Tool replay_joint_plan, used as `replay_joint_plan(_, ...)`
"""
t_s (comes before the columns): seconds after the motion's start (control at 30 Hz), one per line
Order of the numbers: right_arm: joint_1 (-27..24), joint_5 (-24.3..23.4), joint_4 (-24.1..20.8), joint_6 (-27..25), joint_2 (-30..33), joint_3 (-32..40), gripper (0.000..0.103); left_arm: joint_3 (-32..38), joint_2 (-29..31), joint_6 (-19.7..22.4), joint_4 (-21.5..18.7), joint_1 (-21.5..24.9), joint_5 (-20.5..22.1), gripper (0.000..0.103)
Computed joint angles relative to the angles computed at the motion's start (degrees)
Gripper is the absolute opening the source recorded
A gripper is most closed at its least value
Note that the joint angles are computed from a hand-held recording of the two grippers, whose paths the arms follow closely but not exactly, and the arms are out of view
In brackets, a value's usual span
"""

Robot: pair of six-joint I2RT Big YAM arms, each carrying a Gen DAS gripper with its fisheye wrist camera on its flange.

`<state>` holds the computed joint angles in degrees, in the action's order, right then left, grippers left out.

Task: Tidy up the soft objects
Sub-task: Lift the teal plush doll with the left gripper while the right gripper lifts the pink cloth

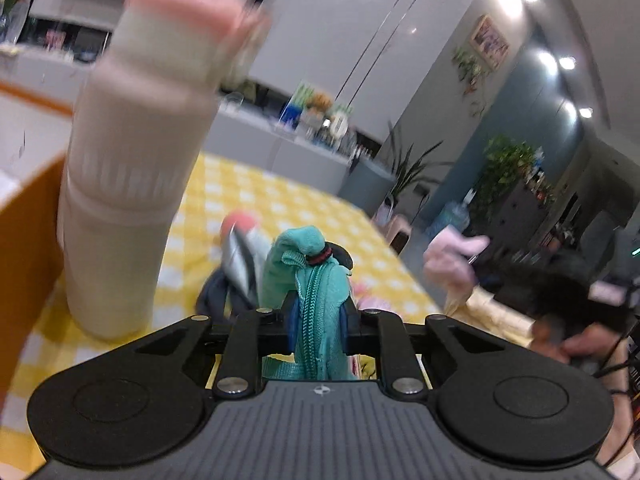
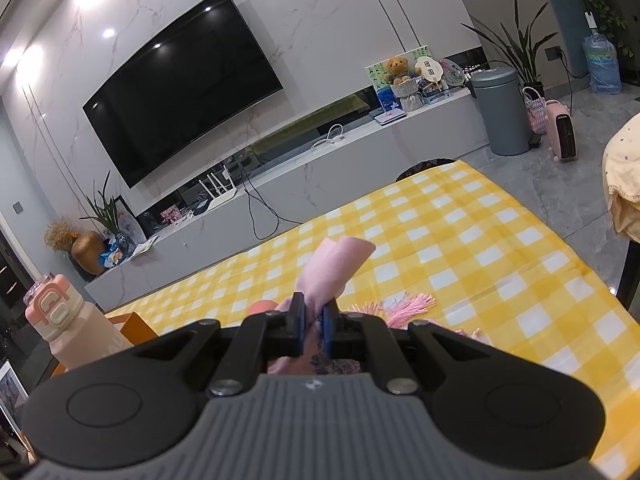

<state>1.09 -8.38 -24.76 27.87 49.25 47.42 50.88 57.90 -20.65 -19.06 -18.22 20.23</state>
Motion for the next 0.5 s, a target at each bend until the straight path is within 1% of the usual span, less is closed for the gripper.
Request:
replay_joint_plan(0.17, 0.15, 0.32, 0.05, -0.28, -0.16, 0.02, 0.006, 0.73, -2.87, 2.59, -1.31, -1.48, -4.09, 0.021)
replay_joint_plan(0.27, 0.53, 0.86, 0.08, -0.57, -0.29, 0.12, 0.006, 1.67, -3.88, 4.27, -4.56, -2.21, -5.65, 0.021)
replay_joint_plan(0.33, 0.99, 1.44, -0.03, -0.77, -0.39, 0.28, 0.006, 1.99, -4.34, 4.95, -5.88, -2.3, -6.2, 0.021)
replay_joint_plan(0.43, 1.99, 2.48, 0.12, -0.66, -0.75, 0.57, 0.006, 2.1, -5.24, 4.45, -7.52, -1.78, -6.66, 0.021)
replay_joint_plan(0.5, 2.9, 2.66, 0.87, -0.71, -1.04, 0.54, 0.006, 2.08, -6.38, 4.63, -9.17, -0.56, -6.26, 0.021)
